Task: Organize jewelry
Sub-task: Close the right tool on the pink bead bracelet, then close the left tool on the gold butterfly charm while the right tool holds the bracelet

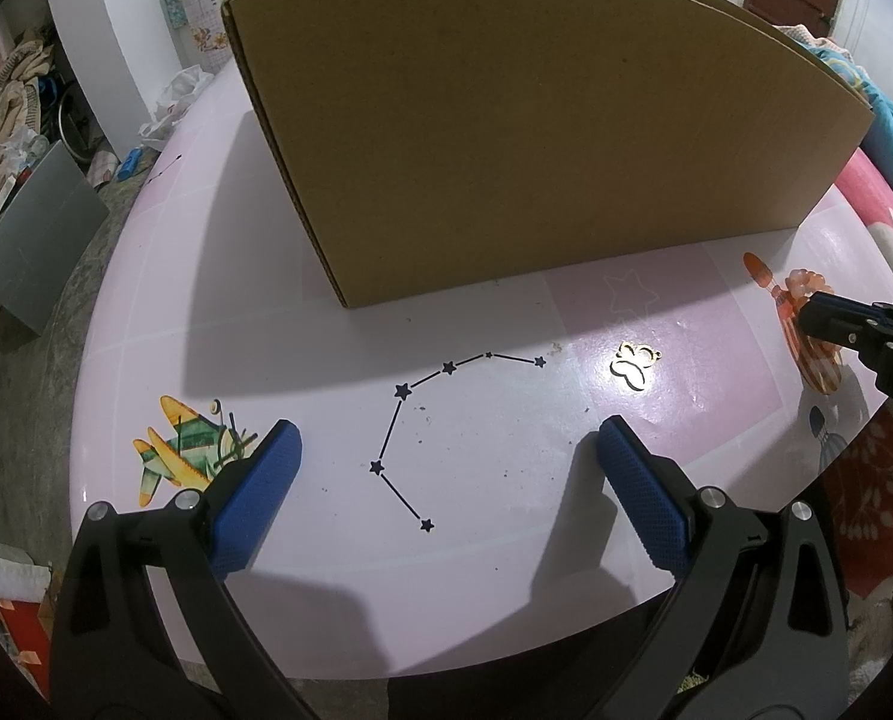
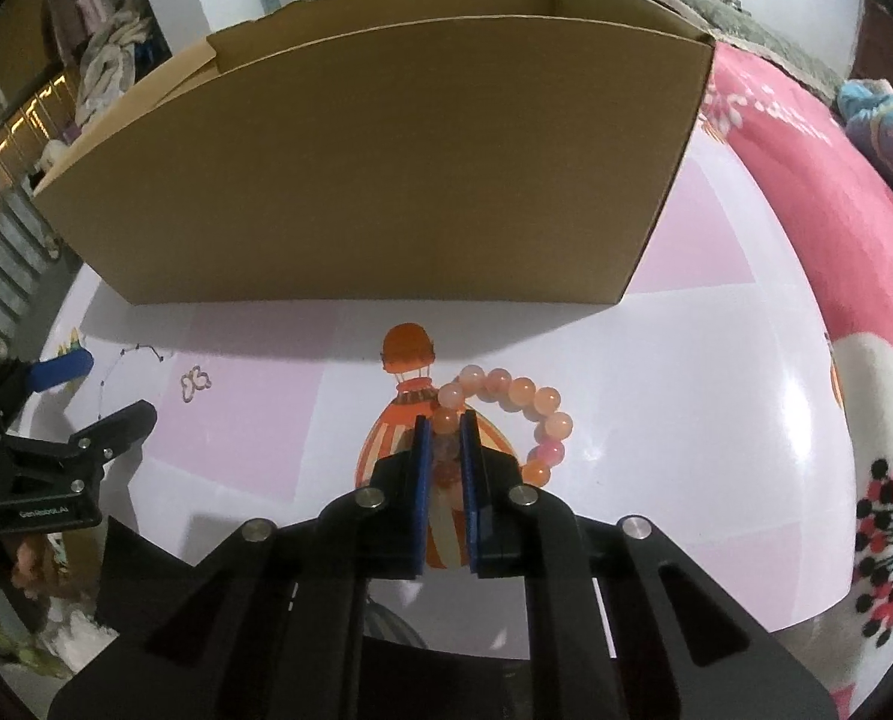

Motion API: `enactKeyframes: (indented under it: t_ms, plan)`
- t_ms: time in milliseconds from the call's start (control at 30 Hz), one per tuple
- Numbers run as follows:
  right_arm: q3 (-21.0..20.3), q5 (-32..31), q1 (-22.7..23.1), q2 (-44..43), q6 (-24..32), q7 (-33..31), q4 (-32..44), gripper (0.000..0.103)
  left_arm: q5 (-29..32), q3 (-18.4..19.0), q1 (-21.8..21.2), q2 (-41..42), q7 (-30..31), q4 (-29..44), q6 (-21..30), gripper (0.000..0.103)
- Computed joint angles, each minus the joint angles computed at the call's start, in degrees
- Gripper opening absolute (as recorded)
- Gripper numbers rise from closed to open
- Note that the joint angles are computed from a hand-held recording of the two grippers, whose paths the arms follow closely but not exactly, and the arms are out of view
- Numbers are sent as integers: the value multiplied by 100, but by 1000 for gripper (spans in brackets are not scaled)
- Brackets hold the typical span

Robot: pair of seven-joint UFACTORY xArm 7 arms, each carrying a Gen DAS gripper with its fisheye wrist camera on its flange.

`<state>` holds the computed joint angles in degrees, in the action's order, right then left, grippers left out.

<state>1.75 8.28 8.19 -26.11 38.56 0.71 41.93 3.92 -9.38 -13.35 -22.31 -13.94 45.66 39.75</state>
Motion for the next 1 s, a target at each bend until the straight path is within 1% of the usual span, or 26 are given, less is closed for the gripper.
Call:
enactKeyframes:
  t_ms: [33, 133, 333, 400, 467, 567, 633, 667, 767, 833, 900, 933, 1000]
  plan:
    - [-71, 24, -2, 50, -20, -85, 26, 10, 2, -1, -1, -1, -2, 0, 0, 96]
    - [-86, 52, -16, 35, -46, -120, 5, 10, 2, 1, -3, -2, -4, -3, -14, 96]
    - [-168, 176, -50, -27, -16, -242, -23, 10, -65, 64, -49, -139, 157, -178, -213, 96]
    - [-169, 209, -56, -9, -47, -240, -20, 10, -183, 148, -101, -230, 335, -262, -277, 96]
    - [-170, 236, -62, -14, -74, -238, -34, 10, -516, 326, -236, -467, 562, -531, -673, 96]
    - [-188, 273, -62, -40, -85, -259, -59, 10, -1028, 590, -516, -693, 1070, -739, -992, 94]
    - [-203, 309, -54, -31, -100, -278, -59, 10, -1158, 597, -590, -760, 1305, -812, -1144, 94]
    - [-227, 328, -55, -71, -88, -309, -87, 10, -1258, 642, -696, -793, 1500, -857, -1252, 93]
    - [-265, 405, -43, -85, -96, -366, -104, 10, -1465, 700, -930, -804, 1970, -924, -1453, 76]
    - [-278, 448, -38, -98, -112, -397, -123, 10, -1569, 723, -1019, -746, 2215, -899, -1466, 67]
    - [-303, 500, -29, -117, -122, -441, -143, 10, -1591, 667, -1014, -612, 2335, -767, -1388, 55]
    - [-326, 539, -20, -126, -127, -472, -155, 10, -1640, 684, -1019, -557, 2406, -720, -1335, 52]
    - [-355, 601, -12, -131, -131, -522, -164, 10, -1773, 705, -1024, -457, 2494, -649, -1243, 43]
